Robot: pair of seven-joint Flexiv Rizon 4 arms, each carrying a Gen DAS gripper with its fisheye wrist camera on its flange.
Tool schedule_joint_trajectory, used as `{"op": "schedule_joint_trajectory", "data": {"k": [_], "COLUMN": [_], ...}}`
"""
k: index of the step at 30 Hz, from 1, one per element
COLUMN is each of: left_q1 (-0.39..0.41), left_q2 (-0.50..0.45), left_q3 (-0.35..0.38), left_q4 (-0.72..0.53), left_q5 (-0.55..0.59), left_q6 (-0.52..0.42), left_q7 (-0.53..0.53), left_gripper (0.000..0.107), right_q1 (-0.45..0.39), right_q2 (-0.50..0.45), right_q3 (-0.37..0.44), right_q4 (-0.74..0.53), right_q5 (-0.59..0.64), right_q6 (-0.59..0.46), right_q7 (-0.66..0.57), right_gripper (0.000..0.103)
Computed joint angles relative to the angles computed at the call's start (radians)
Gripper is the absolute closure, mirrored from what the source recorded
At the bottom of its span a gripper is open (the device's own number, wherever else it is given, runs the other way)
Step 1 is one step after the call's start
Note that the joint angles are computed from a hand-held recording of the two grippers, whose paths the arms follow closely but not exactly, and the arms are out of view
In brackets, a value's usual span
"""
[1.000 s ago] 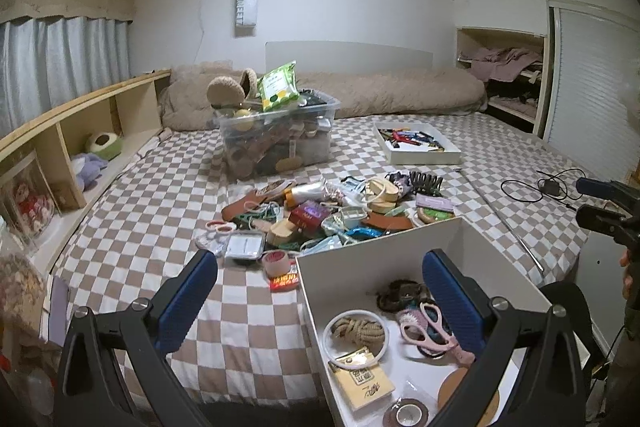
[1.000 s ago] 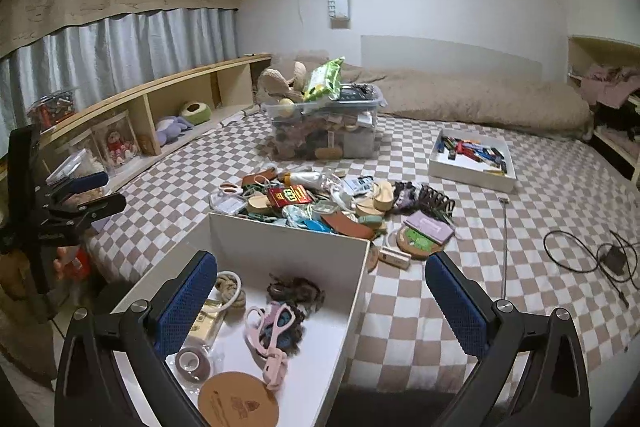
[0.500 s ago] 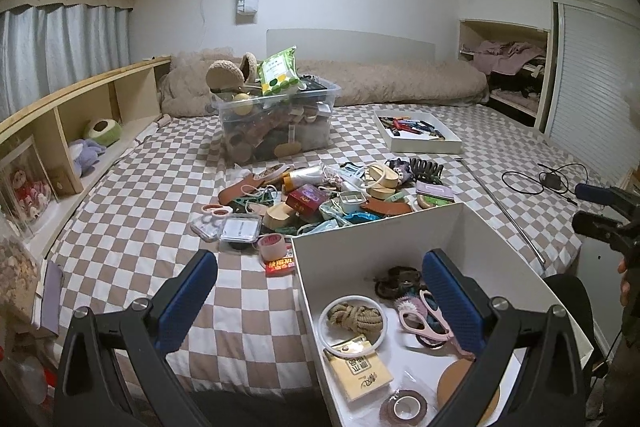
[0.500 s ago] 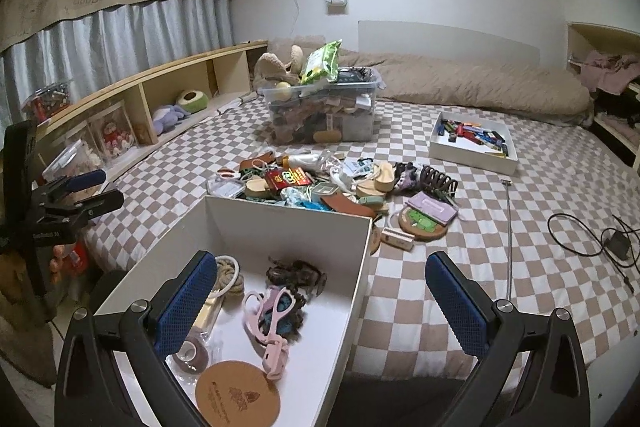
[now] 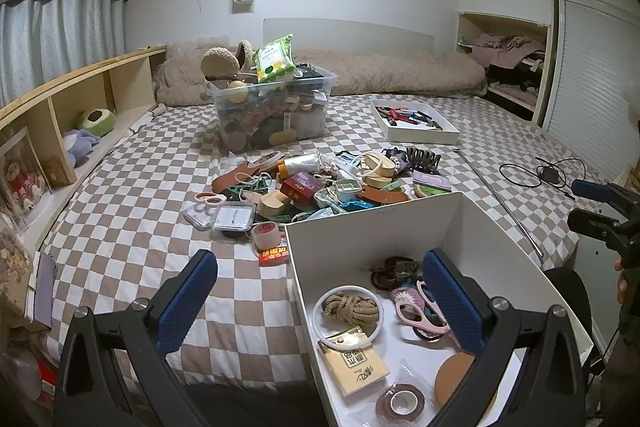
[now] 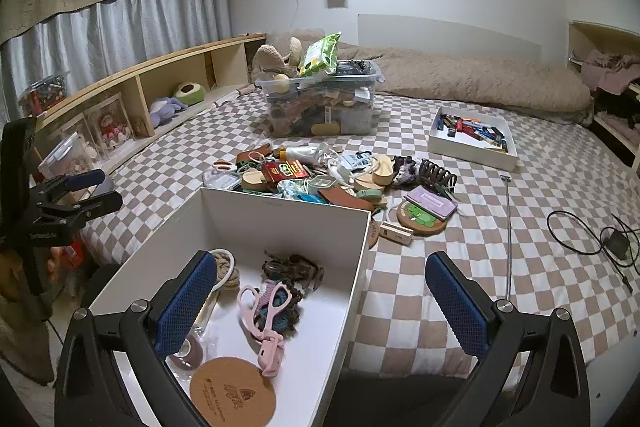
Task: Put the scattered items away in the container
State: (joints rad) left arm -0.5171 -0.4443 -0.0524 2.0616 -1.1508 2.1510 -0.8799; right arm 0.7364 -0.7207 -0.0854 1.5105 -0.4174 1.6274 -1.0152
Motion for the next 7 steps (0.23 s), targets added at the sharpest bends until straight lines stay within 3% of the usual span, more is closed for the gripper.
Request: {"op": "schedule_joint_trajectory", "data": {"k": [7], "left_q1": [0.010], "left_q2": [0.000], "left_q3": [0.001], "left_q4": [0.018], "left_q5": [0.052], "left_q6": [0.010], "left_q7": [-0.052], "left_gripper": [0.004], "right_q1": [-0.003], "right_q2": [-0.003], "right_q3": [0.006], "right_q4": [-0.006], "right_q5": [0.001], "right_q6": [-0.007], "right_q7": [-0.001], "right_gripper": [0.000]}}
